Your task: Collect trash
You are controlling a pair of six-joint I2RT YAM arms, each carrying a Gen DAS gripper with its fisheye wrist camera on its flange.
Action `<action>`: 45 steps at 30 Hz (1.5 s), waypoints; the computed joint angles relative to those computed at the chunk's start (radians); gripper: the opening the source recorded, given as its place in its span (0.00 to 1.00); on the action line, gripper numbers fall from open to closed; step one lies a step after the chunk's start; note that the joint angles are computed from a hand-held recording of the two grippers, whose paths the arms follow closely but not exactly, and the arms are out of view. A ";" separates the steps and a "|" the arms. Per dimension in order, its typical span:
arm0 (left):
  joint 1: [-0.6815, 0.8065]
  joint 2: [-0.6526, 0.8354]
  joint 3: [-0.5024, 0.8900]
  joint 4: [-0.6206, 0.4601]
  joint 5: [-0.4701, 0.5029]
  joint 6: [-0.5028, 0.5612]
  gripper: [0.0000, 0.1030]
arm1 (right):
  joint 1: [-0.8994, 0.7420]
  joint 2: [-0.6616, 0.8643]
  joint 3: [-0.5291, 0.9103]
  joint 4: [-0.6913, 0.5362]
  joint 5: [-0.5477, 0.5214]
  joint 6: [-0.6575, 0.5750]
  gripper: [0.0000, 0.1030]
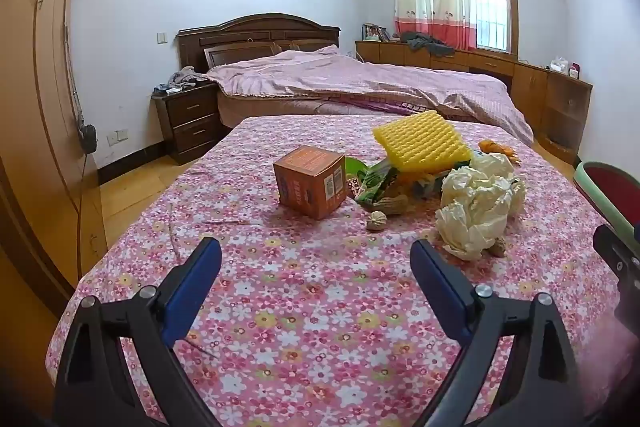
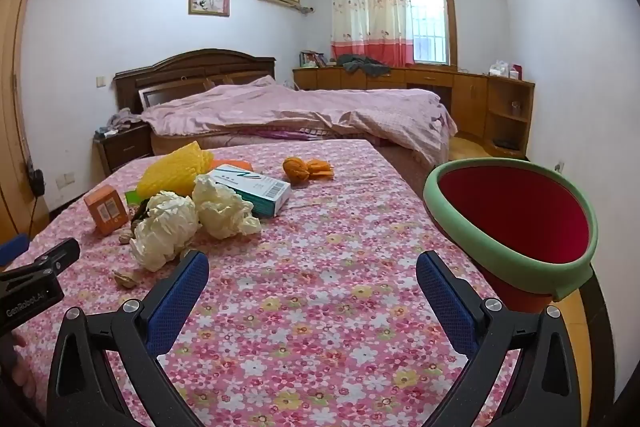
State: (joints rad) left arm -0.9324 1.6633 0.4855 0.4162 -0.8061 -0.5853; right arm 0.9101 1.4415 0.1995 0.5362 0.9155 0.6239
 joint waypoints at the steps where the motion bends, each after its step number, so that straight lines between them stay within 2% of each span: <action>1: 0.000 -0.001 0.000 0.001 0.000 0.002 0.92 | -0.001 -0.001 0.001 -0.005 -0.001 0.001 1.00; 8: 0.008 -0.016 -0.012 0.006 0.017 0.014 0.92 | -0.001 -0.006 0.007 -0.027 -0.003 0.007 1.00; 9: 0.032 0.018 -0.019 0.062 0.037 0.036 0.92 | -0.001 -0.007 0.008 -0.029 -0.002 0.009 1.00; 14: 0.055 0.013 -0.047 0.105 0.058 0.059 0.92 | 0.001 -0.004 0.009 -0.035 0.001 0.012 1.00; 15: 0.017 0.007 -0.007 0.019 0.021 0.016 0.92 | 0.001 -0.004 0.010 -0.037 0.001 0.012 1.00; 16: 0.011 0.013 0.003 0.009 0.015 0.010 0.92 | 0.000 -0.005 0.011 -0.037 0.000 0.012 1.00; 45: 0.015 0.013 0.006 0.005 0.021 0.012 0.92 | 0.006 -0.003 0.018 -0.053 0.006 0.017 1.00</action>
State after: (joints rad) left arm -0.9173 1.6758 0.4918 0.4210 -0.7852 -0.5729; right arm 0.9158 1.4389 0.2180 0.4836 0.9217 0.6410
